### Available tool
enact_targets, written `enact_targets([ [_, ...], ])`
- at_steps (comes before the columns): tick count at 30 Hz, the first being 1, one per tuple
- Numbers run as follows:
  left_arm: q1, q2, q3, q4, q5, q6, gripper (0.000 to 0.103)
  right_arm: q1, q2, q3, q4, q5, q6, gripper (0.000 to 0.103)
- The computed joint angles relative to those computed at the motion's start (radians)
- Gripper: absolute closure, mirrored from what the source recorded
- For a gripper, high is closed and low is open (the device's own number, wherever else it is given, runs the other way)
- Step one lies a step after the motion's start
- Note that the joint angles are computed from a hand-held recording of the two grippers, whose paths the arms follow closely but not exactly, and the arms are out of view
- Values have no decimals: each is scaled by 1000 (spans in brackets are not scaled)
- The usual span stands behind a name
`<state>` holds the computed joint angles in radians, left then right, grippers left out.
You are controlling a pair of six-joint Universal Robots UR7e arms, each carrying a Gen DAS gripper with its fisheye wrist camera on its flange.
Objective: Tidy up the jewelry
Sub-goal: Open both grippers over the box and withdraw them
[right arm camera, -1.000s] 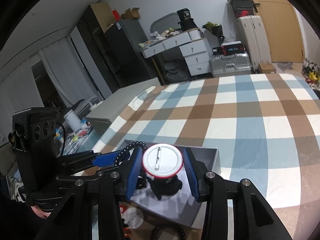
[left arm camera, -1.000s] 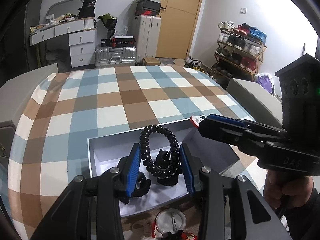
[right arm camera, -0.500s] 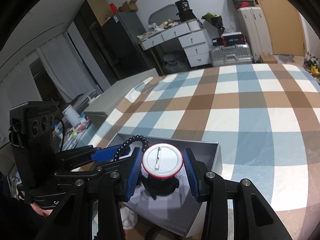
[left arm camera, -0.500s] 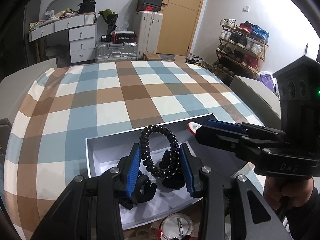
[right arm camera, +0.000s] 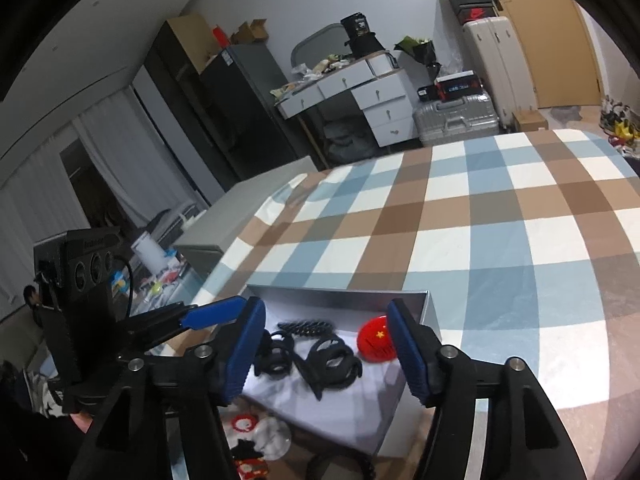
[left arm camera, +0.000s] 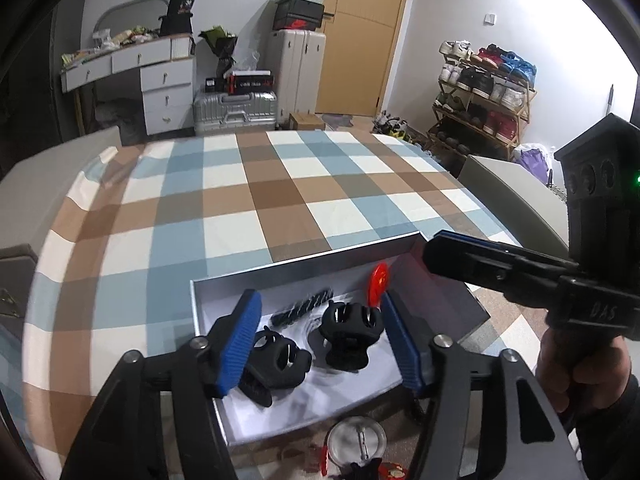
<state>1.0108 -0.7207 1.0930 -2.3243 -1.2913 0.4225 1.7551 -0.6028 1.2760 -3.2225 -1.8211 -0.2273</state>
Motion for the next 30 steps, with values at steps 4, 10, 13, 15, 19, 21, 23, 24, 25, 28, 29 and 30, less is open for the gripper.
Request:
enact_targets([
  [4,-7,-18,29,-31,18,-4,43,14,-11,26,-33,-12,-14,34],
  [10,-14,-43,64,-68,33,0,43,36,-27,65,-81,-29,-37,33],
  [13,-19,-58,90,-95,48,9,41,46,-34,87,-111,-36,-43,28],
  [15,-20,-68,106,-113,54,11,36,51,-39,104,-135,-43,-49,24],
  [19,-23,-89,142,-154,62,14,32,61,-46,134,-177,-63,-58,20],
  [21,-25,-101,164,-176,73,15,32,66,-49,151,-196,-75,-61,16],
  [23,-29,-112,193,-212,100,26,31,70,-52,171,-219,-86,-62,13],
  [24,-29,-118,205,-225,111,30,29,71,-55,183,-232,-88,-63,13],
  [25,-29,-124,218,-236,120,31,25,73,-57,194,-245,-90,-65,12],
  [28,-29,-138,244,-263,142,25,21,77,-63,223,-274,-100,-65,8],
  [29,-26,-143,252,-271,149,16,21,77,-64,231,-280,-102,-63,8],
  [30,-25,-149,262,-276,151,10,21,77,-64,238,-285,-104,-60,8],
])
